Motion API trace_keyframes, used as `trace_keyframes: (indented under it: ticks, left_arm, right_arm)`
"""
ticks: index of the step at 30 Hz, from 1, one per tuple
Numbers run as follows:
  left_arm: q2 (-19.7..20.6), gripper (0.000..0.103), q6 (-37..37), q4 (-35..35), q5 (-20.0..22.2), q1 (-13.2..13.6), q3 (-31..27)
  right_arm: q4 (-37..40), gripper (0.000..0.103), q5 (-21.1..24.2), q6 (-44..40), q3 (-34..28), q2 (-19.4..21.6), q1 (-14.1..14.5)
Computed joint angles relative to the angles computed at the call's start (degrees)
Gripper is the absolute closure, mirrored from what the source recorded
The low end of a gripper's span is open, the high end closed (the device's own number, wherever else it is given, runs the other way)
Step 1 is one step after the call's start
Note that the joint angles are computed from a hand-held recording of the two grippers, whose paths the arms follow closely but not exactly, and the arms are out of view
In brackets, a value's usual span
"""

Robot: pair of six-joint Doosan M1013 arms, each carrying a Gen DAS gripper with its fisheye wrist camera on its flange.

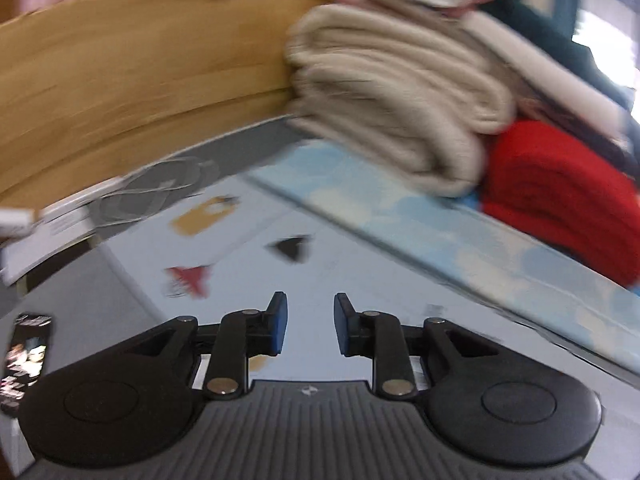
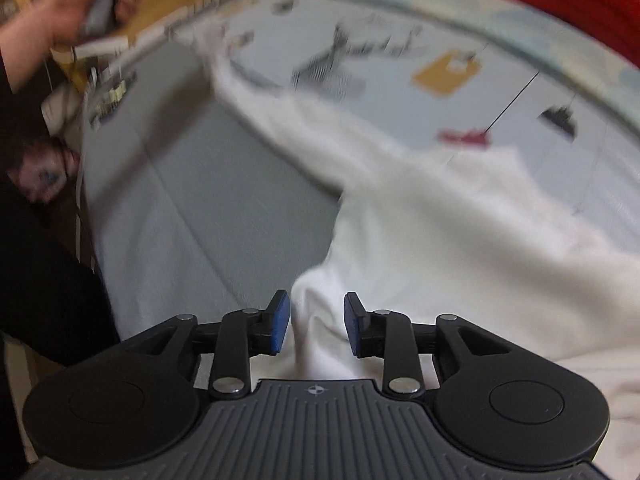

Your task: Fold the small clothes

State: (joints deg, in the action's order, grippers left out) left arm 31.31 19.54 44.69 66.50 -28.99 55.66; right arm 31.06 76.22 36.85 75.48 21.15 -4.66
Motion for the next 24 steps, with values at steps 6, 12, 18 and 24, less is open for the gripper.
trace_keyframes:
  ticks: [6,12,18,24]
  left_arm:
    - [5.71,0.075,18.94,-16.85,-8.25,-2.18,-7.88]
    - [15.24,0.073,42.52,-43.71,-0.92,-3.46,-20.52]
    - [22.09,0.065,46.92,-46.76,9.36,-5.33,-28.47]
    - [25.53,0.063,50.55,-49.00,13.58,-4.98,-33.51]
  right_arm:
    - [-0.71,0.062,-9.66,6.38,-4.85,1.83,-5.37]
    - [-14.65,0.061,-22.03,26.68,-8.94,6.52,-8.43]
    - [-12.47,0.045,-17.87,27.68,-12.61,10.54,-11.36]
    - [-11.76,0.048,-15.21,17.37,-12.99,11.25,-11.09]
